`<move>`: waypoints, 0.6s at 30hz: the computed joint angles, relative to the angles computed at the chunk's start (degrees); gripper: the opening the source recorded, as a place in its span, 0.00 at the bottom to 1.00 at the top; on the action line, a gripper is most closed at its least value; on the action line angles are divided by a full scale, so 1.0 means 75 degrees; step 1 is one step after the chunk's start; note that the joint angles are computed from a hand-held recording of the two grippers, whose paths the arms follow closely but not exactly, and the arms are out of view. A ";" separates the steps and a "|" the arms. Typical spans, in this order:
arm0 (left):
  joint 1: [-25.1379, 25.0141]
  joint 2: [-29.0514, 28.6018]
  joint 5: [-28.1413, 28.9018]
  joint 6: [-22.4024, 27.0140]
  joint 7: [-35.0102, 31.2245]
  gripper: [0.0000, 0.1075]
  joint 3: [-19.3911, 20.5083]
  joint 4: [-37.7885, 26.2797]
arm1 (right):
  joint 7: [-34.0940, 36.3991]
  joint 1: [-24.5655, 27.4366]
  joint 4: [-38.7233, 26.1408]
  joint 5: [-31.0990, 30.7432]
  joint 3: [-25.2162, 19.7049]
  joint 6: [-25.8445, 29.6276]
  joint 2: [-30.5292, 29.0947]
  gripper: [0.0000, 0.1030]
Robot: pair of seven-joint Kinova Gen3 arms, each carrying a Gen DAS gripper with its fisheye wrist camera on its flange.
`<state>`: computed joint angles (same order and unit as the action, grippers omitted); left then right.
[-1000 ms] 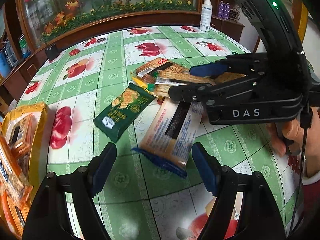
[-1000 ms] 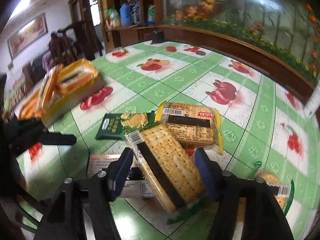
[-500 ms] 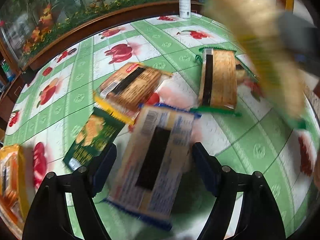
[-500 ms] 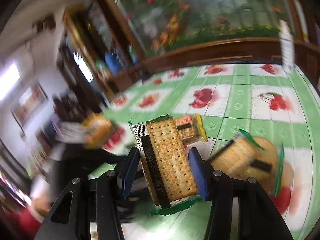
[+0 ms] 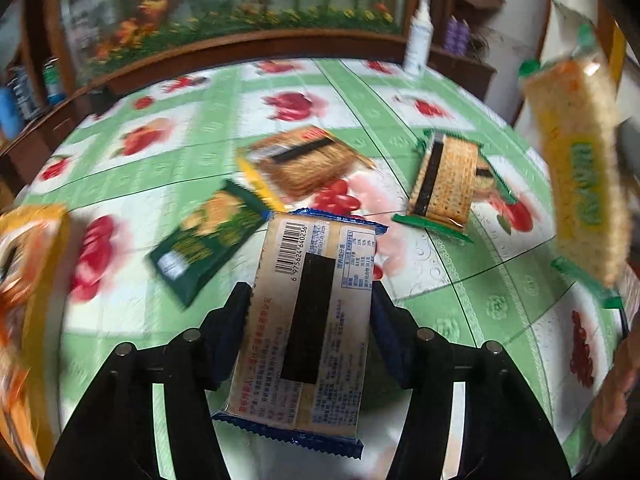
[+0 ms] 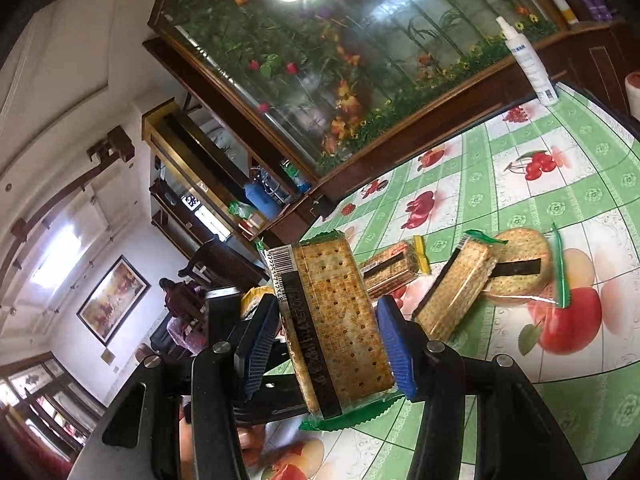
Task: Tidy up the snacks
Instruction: 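Grasp a white-and-blue cracker pack with left gripper while right grasps green-edged cracker pack, then carry both packs over the tray and open both grippers to drop them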
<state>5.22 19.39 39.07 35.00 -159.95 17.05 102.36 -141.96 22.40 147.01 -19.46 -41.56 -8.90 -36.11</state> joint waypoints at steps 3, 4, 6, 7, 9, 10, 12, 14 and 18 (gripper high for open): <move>-0.0671 -0.0543 0.0882 -0.0276 -0.0752 0.53 0.0145 0.0572 | -0.0051 0.0269 -0.0133 -0.0055 -0.0508 0.0078 -0.0093 0.51; -0.0839 -0.0676 0.1193 -0.0304 -0.1015 0.53 0.0123 0.0704 | -0.0069 0.0405 -0.0203 -0.0069 -0.0711 0.0110 -0.0095 0.51; -0.1000 -0.0922 0.1713 -0.0201 -0.1354 0.53 -0.0165 0.0878 | -0.0108 0.0653 -0.0374 -0.0075 -0.1133 0.0152 -0.0041 0.51; -0.1095 -0.1026 0.1900 -0.0137 -0.1437 0.53 -0.0320 0.0942 | -0.0130 0.0806 -0.0505 -0.0083 -0.1318 0.0325 -0.0099 0.51; -0.1223 -0.1147 0.2283 -0.0093 -0.1740 0.53 -0.0588 0.1063 | -0.0191 0.1278 -0.0960 -0.0045 -0.1832 0.0934 -0.0248 0.51; -0.1297 -0.1211 0.2508 -0.0090 -0.1914 0.53 -0.0731 0.1141 | -0.0213 0.1462 -0.1166 -0.0034 -0.2000 0.1244 -0.0324 0.51; -0.1369 -0.1232 0.2694 0.0003 -0.2038 0.53 -0.1026 0.1161 | -0.0260 0.2103 -0.1660 0.0141 -0.2568 0.1866 -0.0458 0.51; -0.1405 -0.1228 0.2896 0.0034 -0.2168 0.53 -0.1184 0.1201 | -0.0350 0.2731 -0.2215 0.0454 -0.3154 0.2487 -0.0528 0.51; -0.1514 -0.1228 0.3234 -0.0047 -0.2442 0.53 -0.1406 0.1303 | -0.0835 0.3770 -0.3346 0.1301 -0.4191 0.3730 -0.0530 0.51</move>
